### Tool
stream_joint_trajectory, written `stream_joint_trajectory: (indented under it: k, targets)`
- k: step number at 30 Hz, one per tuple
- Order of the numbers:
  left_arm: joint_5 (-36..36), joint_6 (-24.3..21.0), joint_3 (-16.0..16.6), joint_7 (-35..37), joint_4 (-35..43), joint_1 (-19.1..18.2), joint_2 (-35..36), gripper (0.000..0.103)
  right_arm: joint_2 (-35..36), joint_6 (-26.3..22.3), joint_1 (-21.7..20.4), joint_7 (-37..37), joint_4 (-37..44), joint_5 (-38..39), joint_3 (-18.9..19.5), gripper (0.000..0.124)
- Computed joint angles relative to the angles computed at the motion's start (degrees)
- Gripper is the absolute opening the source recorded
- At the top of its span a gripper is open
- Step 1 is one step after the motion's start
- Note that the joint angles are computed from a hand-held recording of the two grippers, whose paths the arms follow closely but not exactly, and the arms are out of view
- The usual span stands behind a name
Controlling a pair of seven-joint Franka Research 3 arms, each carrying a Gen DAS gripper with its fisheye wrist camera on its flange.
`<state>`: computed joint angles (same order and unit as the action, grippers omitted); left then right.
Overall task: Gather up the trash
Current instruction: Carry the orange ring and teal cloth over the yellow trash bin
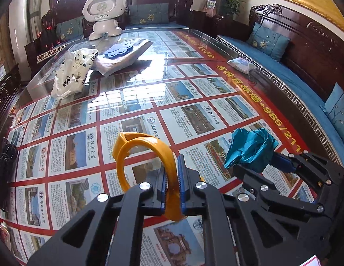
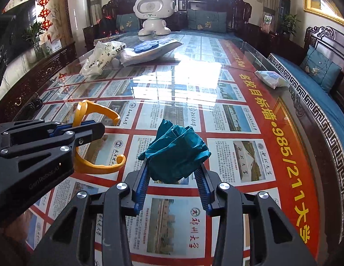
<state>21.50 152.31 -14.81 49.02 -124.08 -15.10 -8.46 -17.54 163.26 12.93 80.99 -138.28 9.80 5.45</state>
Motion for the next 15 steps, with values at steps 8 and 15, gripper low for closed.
stream_joint_trajectory:
  k: [8, 15]
  targets:
    - [-2.0, 0.2, -0.8, -0.2, -6.5, -2.1, -8.0, 0.009, -9.2, -1.8, 0.7, 0.6, -5.5, 1.3, 0.2, 0.039]
    - [-2.8, 0.7, -2.1, -0.1, -12.5, -4.2, -16.8, 0.009, -18.6, -4.5, 1.1, 0.7, -11.1, 2.2, 0.9, 0.039]
